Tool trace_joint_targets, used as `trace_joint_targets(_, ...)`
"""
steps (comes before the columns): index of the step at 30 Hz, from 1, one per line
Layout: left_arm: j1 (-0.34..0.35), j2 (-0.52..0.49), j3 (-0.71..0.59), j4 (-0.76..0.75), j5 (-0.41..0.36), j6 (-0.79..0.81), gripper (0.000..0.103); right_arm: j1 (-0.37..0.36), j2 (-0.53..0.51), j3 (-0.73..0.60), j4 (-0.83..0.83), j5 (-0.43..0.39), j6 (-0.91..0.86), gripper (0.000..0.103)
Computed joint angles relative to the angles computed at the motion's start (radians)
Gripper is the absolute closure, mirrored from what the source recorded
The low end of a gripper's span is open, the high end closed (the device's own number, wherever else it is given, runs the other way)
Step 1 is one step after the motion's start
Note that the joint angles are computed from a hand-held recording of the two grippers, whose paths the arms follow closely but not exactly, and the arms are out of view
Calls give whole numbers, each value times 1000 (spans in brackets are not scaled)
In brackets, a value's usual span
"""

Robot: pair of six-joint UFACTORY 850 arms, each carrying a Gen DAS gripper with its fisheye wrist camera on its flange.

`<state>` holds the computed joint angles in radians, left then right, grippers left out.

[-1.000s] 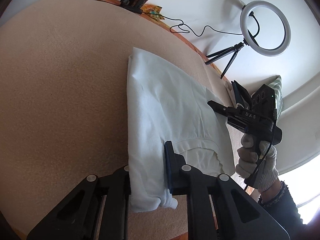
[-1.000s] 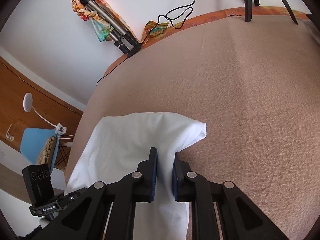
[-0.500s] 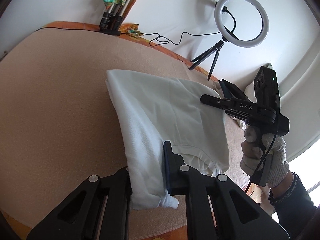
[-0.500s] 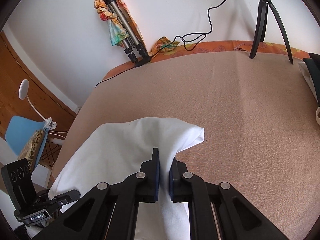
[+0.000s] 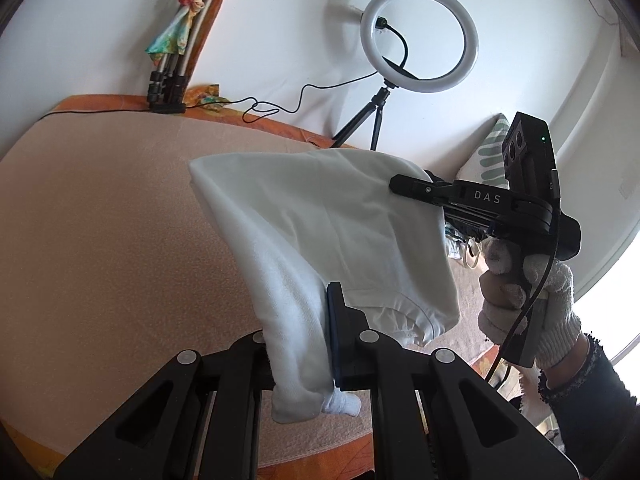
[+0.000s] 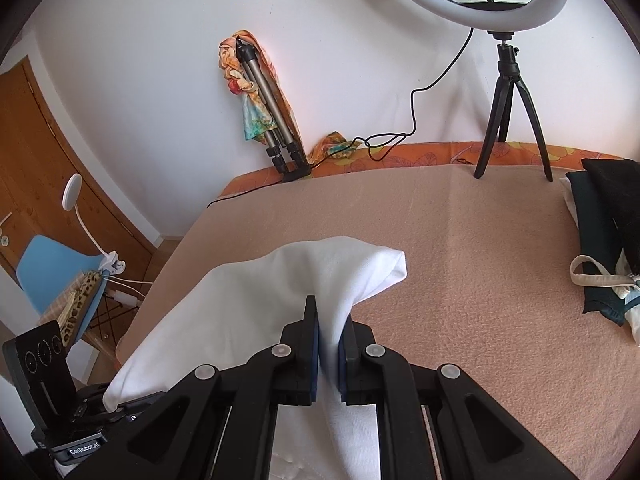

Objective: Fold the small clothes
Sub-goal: 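Lift the folded shirt and carry it toward the clothes stack with both tools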

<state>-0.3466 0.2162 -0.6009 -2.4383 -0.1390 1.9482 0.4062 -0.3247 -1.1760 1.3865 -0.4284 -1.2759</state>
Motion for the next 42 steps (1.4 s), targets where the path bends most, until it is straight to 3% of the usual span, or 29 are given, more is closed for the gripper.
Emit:
trace_joint_targets(2, -20, -7, -15, -82, 2, 93, 93, -15, 23, 16, 12, 1, -17, 98)
trace_joint_targets(6, -43, -35, -51, -58, -18, 87, 93, -45, 67, 42, 43, 2, -66, 98)
trace_joint_targets(13, -86, -126, -155, 41, -45, 20, 93, -115, 120, 59, 55, -5, -104, 98)
trace_joint_targets(23, -166, -335, -397, 208, -72, -85, 93, -261, 154, 47, 2, -13, -88, 98)
trace_joint_targets(37, -223, -647, -809, 581, -49, -420, 93, -414, 31, -166, -141, 34, -8, 98)
trace_joint_targets(42, -234, -761, -962, 817, -16, -640, 93, -440, -68, -297, -183, 55, 7, 98)
